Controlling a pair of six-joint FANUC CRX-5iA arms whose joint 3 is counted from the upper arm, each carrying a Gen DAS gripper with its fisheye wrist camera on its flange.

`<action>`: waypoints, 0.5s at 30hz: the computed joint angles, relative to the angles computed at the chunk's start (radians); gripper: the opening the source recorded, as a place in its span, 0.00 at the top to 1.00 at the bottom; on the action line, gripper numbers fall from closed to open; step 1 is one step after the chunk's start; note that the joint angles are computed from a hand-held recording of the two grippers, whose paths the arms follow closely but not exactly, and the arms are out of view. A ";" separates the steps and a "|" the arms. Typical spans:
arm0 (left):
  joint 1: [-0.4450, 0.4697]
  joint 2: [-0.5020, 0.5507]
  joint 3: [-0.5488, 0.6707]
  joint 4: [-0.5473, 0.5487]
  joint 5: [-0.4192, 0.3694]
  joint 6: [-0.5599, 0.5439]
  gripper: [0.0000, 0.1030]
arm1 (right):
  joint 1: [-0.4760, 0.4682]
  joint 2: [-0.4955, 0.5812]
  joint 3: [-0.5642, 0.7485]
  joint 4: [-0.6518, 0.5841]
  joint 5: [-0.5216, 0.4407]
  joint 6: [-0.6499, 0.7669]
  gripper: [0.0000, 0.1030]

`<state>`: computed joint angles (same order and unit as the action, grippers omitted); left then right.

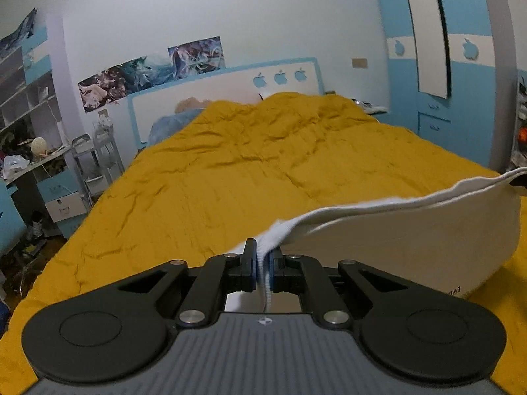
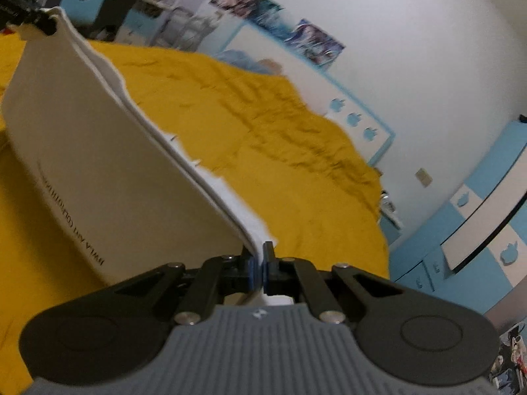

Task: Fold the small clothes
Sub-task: 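Lift the hem with both grippers and fold it toward the collar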

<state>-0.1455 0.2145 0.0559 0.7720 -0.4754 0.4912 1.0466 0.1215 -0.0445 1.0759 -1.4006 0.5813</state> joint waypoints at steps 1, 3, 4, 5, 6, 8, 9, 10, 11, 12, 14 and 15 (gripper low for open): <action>-0.001 0.027 0.041 -0.023 -0.006 0.025 0.93 | -0.022 0.009 0.009 0.013 0.017 0.007 1.00; -0.003 0.083 0.130 -0.079 -0.026 0.081 0.93 | -0.074 0.025 0.030 0.031 0.062 0.020 1.00; -0.006 0.106 0.169 -0.108 -0.032 0.105 0.93 | -0.098 0.034 0.043 0.033 0.083 0.025 1.00; -0.009 0.132 0.210 -0.147 -0.040 0.136 0.93 | -0.124 0.043 0.055 0.034 0.110 0.028 1.00; -0.012 0.162 0.260 -0.185 -0.053 0.166 0.93 | -0.157 0.056 0.072 0.033 0.144 0.033 1.00; -0.020 0.225 0.365 -0.285 -0.093 0.247 0.93 | -0.214 0.085 0.105 0.025 0.200 0.044 1.00; -0.023 0.270 0.438 -0.334 -0.129 0.292 0.93 | -0.242 0.101 0.123 0.017 0.228 0.053 1.00; -0.025 0.300 0.486 -0.368 -0.152 0.323 0.93 | -0.268 0.119 0.143 0.006 0.253 0.067 1.00; -0.028 0.336 0.540 -0.402 -0.178 0.355 0.93 | -0.293 0.138 0.160 -0.001 0.279 0.077 1.00; -0.031 0.373 0.596 -0.434 -0.205 0.385 0.93 | -0.320 0.161 0.178 -0.009 0.309 0.088 1.00; -0.034 0.450 0.712 -0.491 -0.268 0.443 0.93 | -0.365 0.208 0.215 -0.025 0.357 0.105 1.00; -0.035 0.496 0.785 -0.518 -0.314 0.469 0.93 | -0.385 0.229 0.230 -0.037 0.382 0.106 1.00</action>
<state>-0.1806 0.7109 0.8408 0.2545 -0.7897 0.9603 0.6620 0.3510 0.1851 1.0394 -1.0187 0.6869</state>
